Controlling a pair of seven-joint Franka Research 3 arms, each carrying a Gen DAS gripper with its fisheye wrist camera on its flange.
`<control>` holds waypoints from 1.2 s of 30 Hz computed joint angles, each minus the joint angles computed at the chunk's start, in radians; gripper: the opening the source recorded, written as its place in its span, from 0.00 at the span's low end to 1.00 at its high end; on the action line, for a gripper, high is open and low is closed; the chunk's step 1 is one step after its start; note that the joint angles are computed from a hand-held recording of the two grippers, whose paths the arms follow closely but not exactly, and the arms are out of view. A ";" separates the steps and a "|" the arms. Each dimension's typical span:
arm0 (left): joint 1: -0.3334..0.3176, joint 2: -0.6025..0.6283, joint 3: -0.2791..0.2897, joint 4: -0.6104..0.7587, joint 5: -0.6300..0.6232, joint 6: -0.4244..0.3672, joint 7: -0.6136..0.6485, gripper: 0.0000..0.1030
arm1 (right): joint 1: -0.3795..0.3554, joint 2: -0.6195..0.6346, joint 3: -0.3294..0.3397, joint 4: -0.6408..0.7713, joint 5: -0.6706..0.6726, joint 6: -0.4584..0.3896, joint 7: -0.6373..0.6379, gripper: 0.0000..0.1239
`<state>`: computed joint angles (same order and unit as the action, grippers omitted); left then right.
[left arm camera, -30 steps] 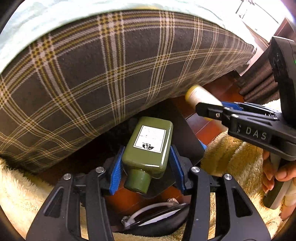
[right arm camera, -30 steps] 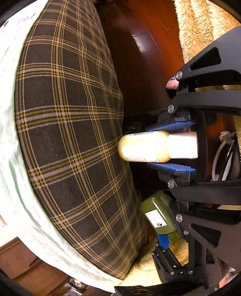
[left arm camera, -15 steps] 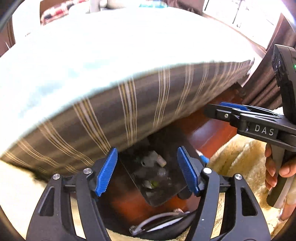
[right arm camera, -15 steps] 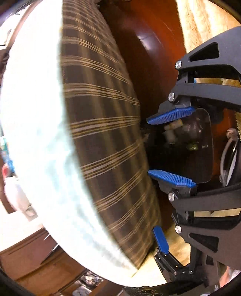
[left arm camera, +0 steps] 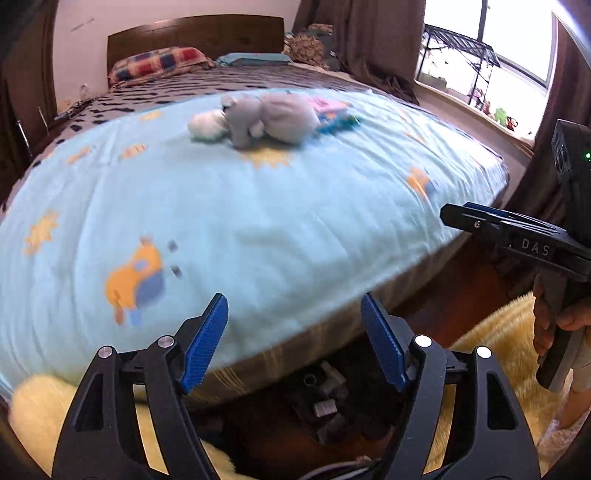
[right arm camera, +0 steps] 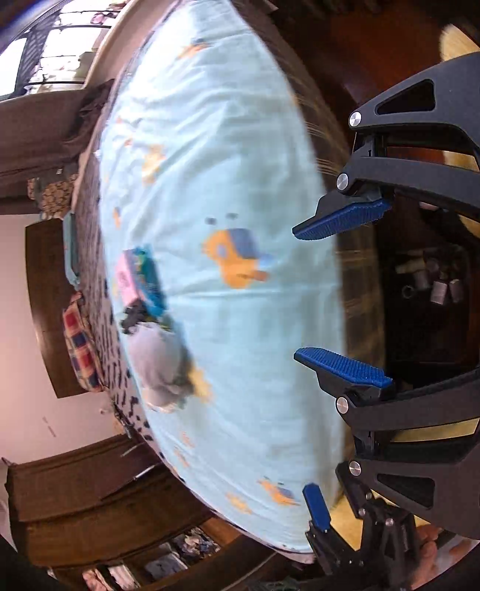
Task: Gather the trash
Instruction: 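Grasp the grey plush elephant with the left tool while the right tool grasps the blue wrapper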
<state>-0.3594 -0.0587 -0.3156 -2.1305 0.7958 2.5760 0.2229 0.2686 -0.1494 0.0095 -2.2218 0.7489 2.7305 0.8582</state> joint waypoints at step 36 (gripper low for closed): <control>0.053 0.274 0.139 0.382 -0.048 -0.042 0.259 0.71 | -0.045 0.688 0.065 0.908 -0.317 -0.266 0.621 0.49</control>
<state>-0.3067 0.2152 -0.1769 -1.7487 0.7483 2.5343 0.4816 0.2237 0.5385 0.0747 -1.3142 0.4321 2.4643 1.4795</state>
